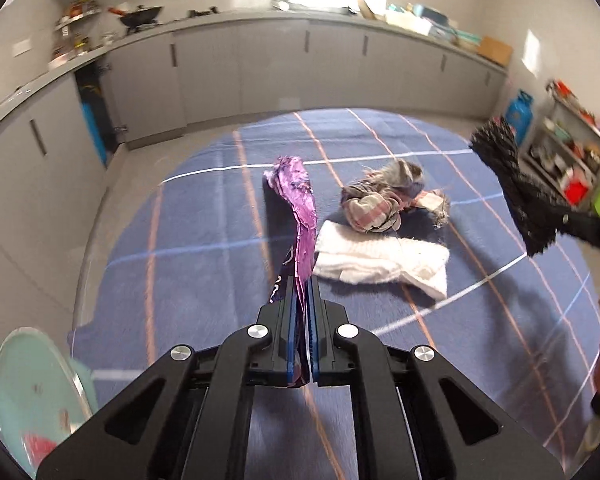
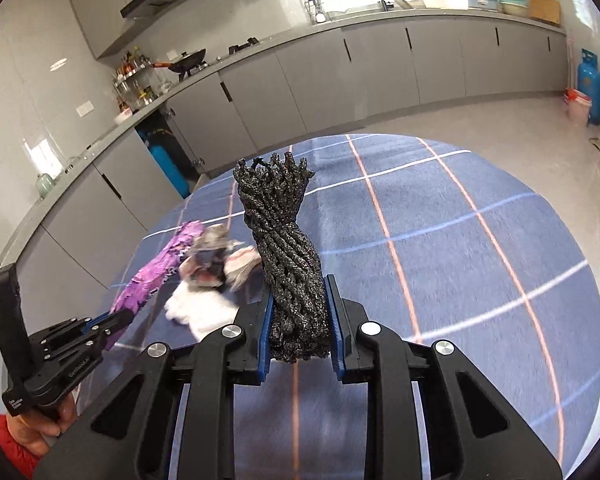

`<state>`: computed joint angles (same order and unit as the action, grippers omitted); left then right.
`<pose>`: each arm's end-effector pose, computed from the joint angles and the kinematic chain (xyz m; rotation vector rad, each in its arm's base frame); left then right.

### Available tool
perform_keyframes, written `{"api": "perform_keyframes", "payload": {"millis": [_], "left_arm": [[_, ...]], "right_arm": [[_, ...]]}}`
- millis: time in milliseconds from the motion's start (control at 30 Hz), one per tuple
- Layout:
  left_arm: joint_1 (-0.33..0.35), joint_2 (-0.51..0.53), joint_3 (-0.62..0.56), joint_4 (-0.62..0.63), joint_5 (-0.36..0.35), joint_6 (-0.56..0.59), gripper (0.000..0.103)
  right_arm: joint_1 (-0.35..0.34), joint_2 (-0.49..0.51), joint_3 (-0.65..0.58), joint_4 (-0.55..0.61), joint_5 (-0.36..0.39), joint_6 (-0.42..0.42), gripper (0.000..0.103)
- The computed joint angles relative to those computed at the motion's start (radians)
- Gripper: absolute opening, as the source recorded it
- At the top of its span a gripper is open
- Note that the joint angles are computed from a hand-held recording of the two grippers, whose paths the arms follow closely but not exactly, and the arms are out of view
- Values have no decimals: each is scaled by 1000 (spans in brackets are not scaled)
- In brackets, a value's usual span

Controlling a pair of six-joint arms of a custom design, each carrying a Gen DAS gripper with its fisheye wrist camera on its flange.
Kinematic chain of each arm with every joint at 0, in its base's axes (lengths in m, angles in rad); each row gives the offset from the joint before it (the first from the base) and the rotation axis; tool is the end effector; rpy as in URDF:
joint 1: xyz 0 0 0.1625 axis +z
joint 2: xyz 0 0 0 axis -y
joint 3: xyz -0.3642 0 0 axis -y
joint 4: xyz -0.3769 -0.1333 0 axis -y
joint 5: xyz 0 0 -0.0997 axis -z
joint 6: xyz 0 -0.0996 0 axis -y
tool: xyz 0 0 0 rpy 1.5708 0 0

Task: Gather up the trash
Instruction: 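Grasp the black scrubber with the right gripper while the left gripper grasps the purple cloth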

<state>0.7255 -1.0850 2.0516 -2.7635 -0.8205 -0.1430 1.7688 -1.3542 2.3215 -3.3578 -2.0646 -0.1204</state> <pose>-0.2388 -0.4807 0.1257 0.7521 2.3769 -0.7141 0.1679 -0.3991 0.2209 0.1247 -2.4858 1.0983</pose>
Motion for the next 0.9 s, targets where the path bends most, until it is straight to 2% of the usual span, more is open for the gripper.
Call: {"api": "perform_keyframes", "payload": {"millis": [233, 467, 733, 900], "left_arm": [[-90, -134, 160, -6, 46, -129, 5], [-167, -264, 271, 44, 92, -245, 5], [-226, -446, 355, 209, 166, -391, 5], [-267, -573, 392, 382, 235, -511, 5]], "right_arm": [[50, 3, 48, -42, -6, 38, 24], [124, 46, 56, -57, -13, 90, 24], [213, 119, 34, -62, -22, 123, 24], [266, 175, 4, -55, -16, 137, 24]]}}
